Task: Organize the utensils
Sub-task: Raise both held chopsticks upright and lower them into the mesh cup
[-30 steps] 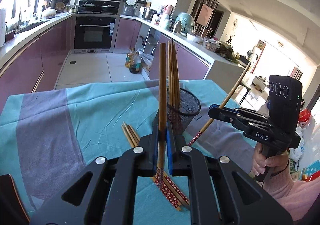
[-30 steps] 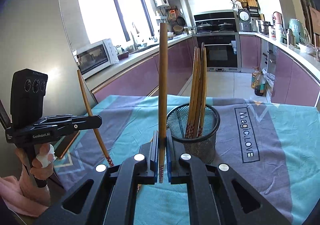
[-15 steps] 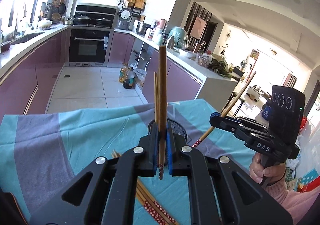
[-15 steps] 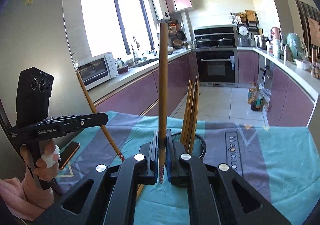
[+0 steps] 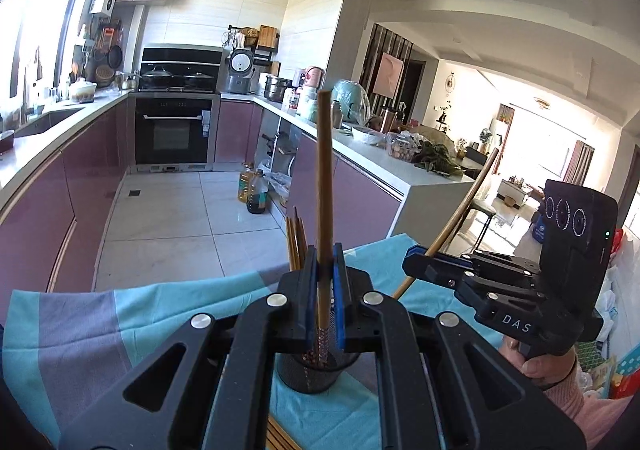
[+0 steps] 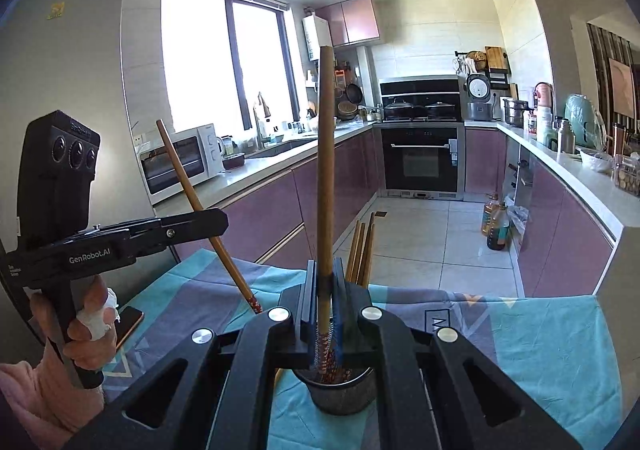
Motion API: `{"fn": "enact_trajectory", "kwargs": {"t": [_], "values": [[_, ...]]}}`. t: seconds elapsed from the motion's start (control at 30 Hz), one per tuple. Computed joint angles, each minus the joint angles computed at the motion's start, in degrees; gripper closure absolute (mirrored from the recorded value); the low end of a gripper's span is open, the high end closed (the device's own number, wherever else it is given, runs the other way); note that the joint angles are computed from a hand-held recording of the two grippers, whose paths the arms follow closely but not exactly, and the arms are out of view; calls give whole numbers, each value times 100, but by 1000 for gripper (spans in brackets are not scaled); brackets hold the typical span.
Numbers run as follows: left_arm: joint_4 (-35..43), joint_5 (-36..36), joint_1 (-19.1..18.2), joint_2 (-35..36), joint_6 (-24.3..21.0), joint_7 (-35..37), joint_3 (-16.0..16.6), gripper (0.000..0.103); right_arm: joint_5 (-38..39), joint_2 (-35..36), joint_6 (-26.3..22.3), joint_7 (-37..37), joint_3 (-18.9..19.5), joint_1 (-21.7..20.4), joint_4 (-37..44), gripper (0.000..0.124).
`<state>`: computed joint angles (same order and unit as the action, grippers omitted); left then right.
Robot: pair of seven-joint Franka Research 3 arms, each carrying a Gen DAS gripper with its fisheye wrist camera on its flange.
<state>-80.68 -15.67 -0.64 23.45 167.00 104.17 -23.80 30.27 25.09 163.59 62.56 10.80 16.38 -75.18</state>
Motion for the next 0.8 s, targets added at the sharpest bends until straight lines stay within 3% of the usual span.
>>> {"fn": "enact_trajectory", "kwargs": {"t": [0.27, 0.8], "values": [[741, 893, -576, 453, -625, -775, 599, 95, -437, 314, -339, 451, -240, 205, 363, 118], [1724, 1365, -802, 1123, -1966, -776, 763, 95, -994, 806, -1413, 1138, -410, 234, 1044, 118]]}}
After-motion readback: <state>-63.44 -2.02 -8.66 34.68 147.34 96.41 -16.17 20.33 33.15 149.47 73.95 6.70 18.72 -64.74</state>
